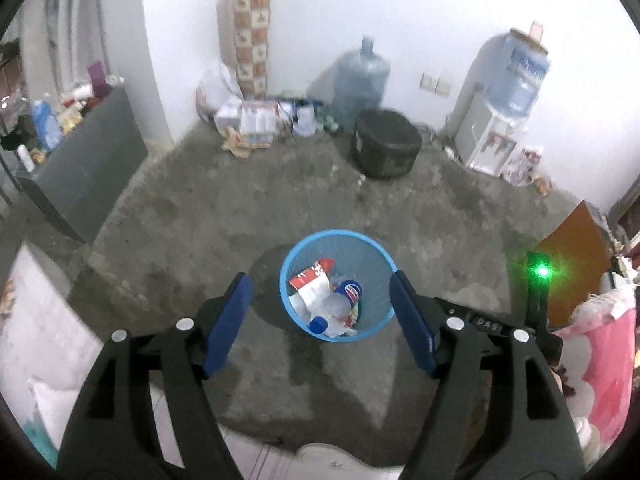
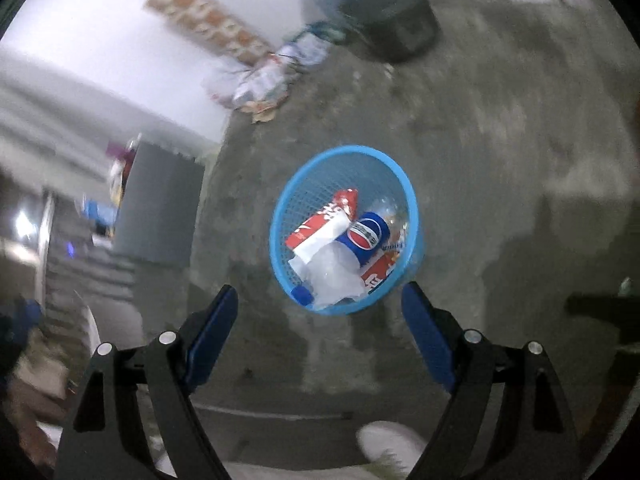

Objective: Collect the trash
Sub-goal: 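Return both tools to the table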

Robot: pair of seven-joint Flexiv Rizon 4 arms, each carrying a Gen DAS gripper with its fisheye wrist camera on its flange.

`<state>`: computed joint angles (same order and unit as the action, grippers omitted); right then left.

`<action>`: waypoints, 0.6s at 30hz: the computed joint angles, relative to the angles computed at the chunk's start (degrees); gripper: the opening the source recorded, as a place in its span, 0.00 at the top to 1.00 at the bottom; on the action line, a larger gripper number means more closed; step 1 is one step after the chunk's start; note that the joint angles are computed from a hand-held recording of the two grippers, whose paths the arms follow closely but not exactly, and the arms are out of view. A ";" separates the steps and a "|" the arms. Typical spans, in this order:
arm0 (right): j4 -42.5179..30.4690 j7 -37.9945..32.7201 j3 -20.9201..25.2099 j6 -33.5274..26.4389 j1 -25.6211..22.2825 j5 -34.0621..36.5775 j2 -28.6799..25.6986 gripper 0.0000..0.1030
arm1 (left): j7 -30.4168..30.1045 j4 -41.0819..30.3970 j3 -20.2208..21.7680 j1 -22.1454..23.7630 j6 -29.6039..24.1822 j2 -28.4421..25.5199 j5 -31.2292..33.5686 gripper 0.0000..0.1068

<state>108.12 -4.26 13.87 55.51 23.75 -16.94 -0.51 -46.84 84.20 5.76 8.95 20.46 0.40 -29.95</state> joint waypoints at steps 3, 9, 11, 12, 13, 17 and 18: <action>-5.74 -3.69 0.83 -7.97 2.11 -3.65 -0.38 0.20 | 0.81 1.42 1.88 0.98 -0.32 3.20 -1.51 0.33; -16.66 -10.43 2.29 -19.77 7.94 -12.85 -3.15 0.14 | 0.96 3.87 6.67 3.94 -1.51 8.76 -3.18 0.28; -18.94 -11.95 2.38 -21.49 9.57 -14.56 -3.87 0.12 | 0.27 4.62 8.20 5.16 -1.47 10.16 -3.09 0.27; -20.86 -12.98 2.51 -23.17 10.81 -16.03 -4.64 0.10 | 0.28 5.09 8.92 5.64 -1.26 10.76 -3.38 0.26; -22.05 -13.75 2.46 -24.23 11.77 -17.18 -5.19 0.10 | 0.32 5.55 9.77 6.29 -0.95 11.52 -3.36 0.24; -28.46 -18.10 2.23 -31.04 17.22 -23.21 -8.74 0.06 | 1.11 6.86 12.51 8.68 -0.17 13.37 -2.63 0.23; -30.41 -19.44 2.05 -33.43 19.12 -25.23 -9.98 0.06 | 1.23 6.82 12.94 9.18 -0.38 13.44 -2.46 0.23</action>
<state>77.71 -23.70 15.93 22.09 42.88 -42.17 -10.49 -45.62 91.01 18.70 18.13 20.07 13.84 -32.41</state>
